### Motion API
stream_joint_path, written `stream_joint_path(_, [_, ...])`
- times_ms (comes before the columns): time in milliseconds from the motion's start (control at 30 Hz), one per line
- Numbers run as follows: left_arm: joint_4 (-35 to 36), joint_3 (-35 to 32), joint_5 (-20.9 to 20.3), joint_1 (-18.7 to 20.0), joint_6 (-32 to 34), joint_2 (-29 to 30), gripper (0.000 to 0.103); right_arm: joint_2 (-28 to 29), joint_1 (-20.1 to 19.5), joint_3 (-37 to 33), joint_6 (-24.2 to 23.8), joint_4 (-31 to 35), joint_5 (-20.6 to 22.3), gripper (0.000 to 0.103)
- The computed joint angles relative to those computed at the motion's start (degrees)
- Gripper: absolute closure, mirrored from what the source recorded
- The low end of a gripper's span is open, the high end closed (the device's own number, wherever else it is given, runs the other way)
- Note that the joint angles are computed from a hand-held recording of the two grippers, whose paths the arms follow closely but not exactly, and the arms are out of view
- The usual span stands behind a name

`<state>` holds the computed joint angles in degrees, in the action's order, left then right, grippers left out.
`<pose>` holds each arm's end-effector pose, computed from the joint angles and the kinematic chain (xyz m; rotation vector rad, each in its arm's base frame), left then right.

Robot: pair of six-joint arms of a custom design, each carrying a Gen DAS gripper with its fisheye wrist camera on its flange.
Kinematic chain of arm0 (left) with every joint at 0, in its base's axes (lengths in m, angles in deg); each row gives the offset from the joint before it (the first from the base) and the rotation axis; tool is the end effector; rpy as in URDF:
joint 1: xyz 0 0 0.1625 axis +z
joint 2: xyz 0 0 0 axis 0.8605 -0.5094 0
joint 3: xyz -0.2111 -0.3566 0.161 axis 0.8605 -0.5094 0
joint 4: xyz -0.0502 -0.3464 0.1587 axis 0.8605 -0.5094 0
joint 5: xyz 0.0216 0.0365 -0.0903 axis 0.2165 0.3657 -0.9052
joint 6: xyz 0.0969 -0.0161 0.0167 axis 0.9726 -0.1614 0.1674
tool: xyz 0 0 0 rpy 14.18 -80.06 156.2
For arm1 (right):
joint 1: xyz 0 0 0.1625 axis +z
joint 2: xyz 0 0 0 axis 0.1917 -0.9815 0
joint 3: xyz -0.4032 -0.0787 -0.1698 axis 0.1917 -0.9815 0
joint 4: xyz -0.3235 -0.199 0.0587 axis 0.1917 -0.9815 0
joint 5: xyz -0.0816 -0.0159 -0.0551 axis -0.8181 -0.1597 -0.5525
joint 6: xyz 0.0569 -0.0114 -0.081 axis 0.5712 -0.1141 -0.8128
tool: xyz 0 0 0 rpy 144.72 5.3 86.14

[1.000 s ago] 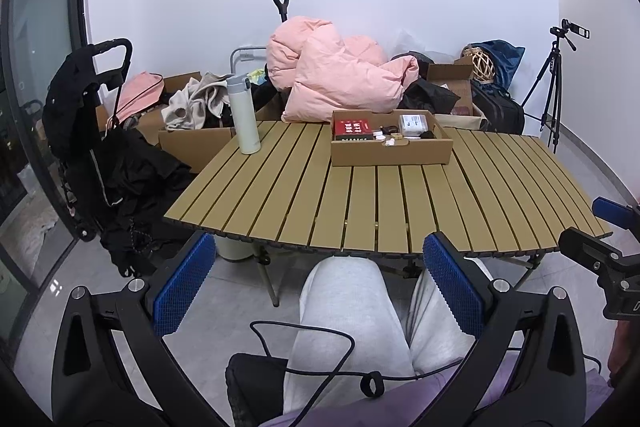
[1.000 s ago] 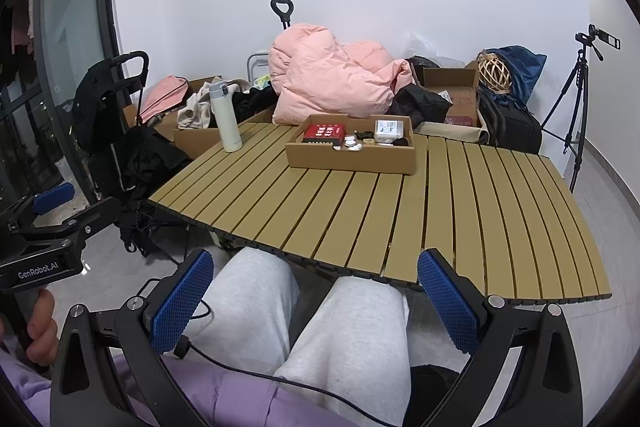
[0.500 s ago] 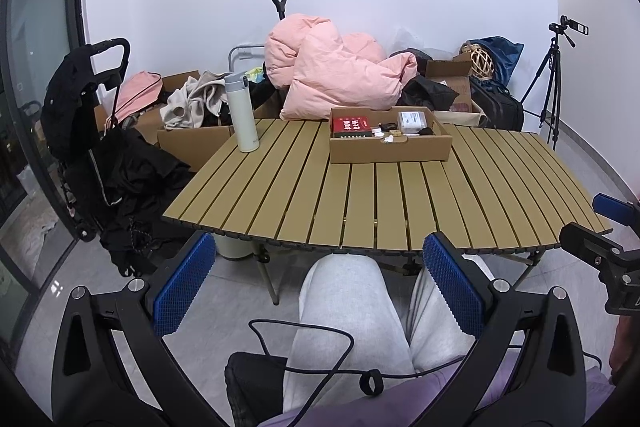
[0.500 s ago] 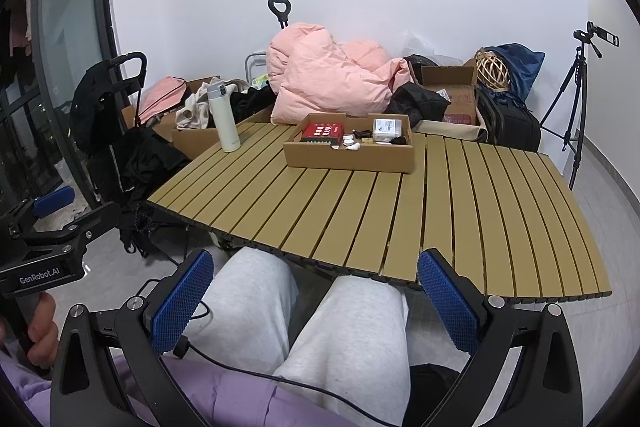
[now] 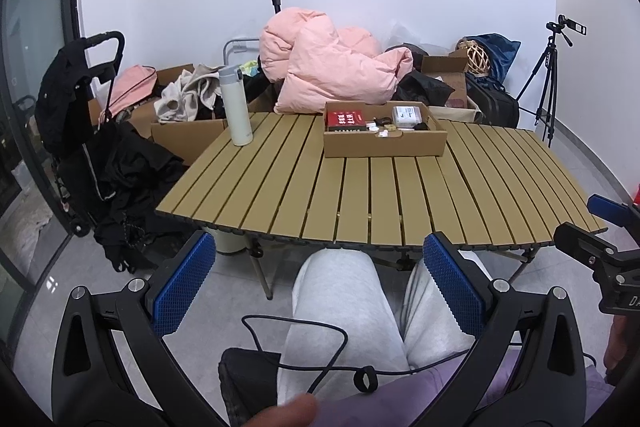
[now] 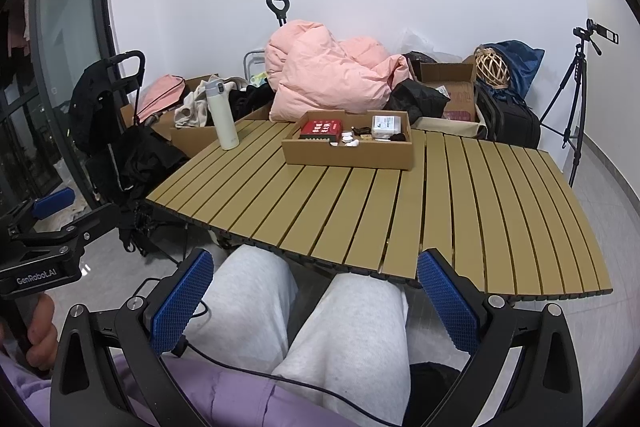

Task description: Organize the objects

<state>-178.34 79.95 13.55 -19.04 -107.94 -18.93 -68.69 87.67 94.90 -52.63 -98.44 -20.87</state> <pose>-0.4110 -0.6526 0.2301 0.0681 1.9034 -1.1952 0.2380 -0.7648 0.3645 1.1179 -2.4440 0.8444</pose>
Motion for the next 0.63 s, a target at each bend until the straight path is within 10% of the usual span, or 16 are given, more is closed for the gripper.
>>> stream_joint_path(633, [-1.34, 0.09, -3.22, 0.83, 2.22, -0.44, 0.000, 0.95, -0.06, -0.58, 0.70, -0.13, -1.65, 0.000])
